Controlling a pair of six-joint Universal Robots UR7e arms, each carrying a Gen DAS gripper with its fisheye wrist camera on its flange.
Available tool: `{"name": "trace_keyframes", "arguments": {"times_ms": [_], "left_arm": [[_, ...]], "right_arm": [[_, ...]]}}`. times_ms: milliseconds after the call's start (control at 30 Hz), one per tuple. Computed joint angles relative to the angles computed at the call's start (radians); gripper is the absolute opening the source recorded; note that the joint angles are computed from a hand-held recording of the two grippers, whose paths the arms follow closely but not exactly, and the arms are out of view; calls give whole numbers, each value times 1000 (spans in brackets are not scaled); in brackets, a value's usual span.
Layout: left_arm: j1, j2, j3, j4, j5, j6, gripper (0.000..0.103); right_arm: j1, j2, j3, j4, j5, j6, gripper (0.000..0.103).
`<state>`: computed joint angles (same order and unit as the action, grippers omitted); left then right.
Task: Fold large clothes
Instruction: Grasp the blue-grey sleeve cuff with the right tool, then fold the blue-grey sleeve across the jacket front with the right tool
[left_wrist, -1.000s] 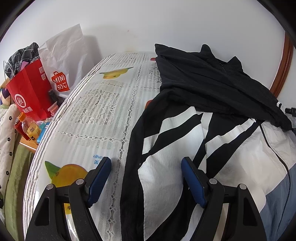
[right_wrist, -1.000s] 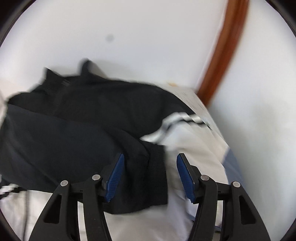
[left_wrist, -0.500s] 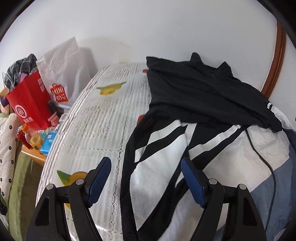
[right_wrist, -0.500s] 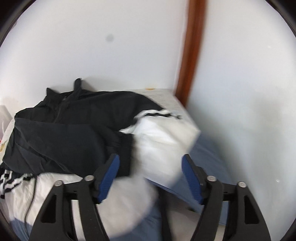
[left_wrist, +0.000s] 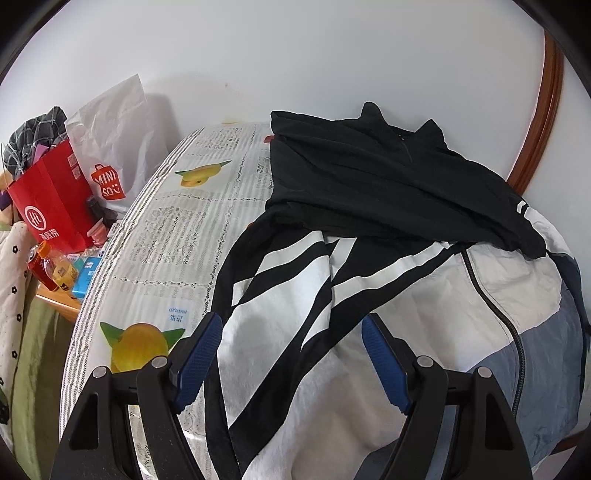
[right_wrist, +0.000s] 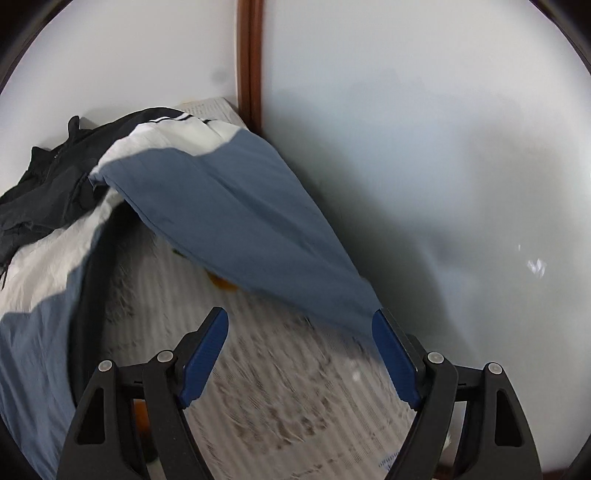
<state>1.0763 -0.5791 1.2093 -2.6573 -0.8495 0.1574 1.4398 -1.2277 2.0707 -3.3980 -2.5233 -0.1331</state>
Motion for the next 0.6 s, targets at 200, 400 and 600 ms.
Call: {"name": "trace_keyframes", "arguments": {"times_ms": [200,400,600], "left_arm": [[0,-11,10,-6,25,-9,76],[16,-33,22,-2,36,-41,76],[27,-39,24,-1,58,-57,76]], "right_arm": [[-38,32,-7,-63,-4,-38,79],[-62,43,-22,-96,40,-51,37],[-23,116,-99,-236,-38,-210,3]]}}
